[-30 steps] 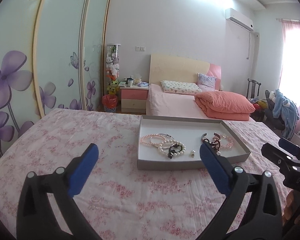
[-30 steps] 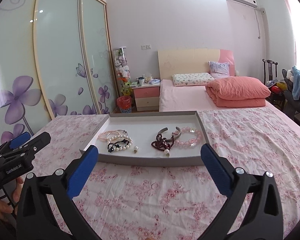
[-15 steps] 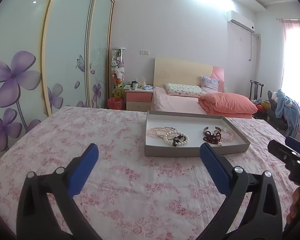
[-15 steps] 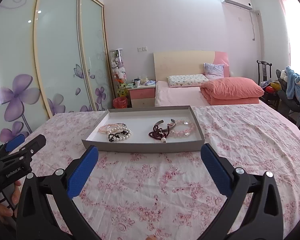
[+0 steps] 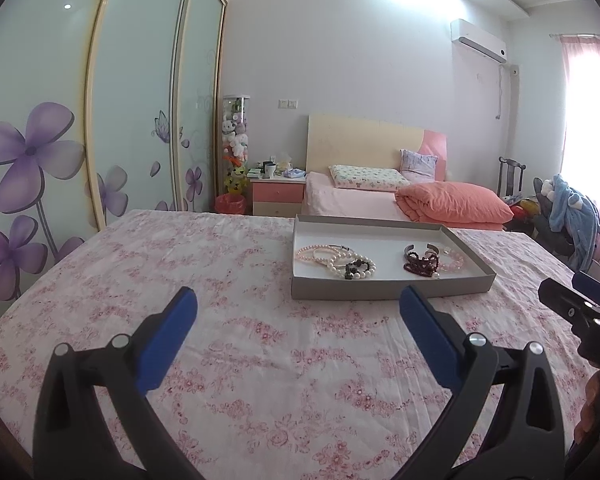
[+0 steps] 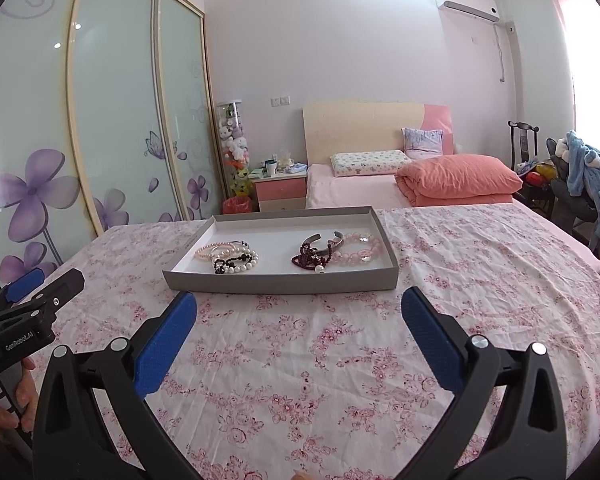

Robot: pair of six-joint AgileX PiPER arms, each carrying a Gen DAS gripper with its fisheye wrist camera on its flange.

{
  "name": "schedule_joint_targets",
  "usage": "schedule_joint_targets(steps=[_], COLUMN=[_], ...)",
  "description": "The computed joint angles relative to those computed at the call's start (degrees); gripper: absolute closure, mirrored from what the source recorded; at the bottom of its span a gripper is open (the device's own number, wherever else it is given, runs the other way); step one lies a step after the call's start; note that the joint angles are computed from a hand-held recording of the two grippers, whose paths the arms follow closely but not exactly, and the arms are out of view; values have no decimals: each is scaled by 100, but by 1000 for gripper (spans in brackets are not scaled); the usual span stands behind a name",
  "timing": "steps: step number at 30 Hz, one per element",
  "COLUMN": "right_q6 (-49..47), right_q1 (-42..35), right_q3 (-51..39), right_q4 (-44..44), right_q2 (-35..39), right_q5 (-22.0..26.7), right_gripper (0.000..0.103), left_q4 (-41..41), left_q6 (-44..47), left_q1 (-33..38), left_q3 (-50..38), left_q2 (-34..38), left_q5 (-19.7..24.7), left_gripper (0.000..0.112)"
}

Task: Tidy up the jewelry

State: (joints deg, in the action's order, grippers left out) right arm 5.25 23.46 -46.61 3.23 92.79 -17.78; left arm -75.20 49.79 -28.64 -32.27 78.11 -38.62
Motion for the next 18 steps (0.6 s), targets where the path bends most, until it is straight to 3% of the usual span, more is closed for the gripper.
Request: schedule_joint_targets(steps=[18], right_q6=[216], right_q1=[-37], right_q3=[20], right_q4=[-208], right_q2=[-71], right_q5=[25], right_gripper=[2], left_q4=[-163], left_q6=[146], left_q1=[-35], left_q3=[-68], left_q2=[-43], left_q5=[5], left_gripper=[13])
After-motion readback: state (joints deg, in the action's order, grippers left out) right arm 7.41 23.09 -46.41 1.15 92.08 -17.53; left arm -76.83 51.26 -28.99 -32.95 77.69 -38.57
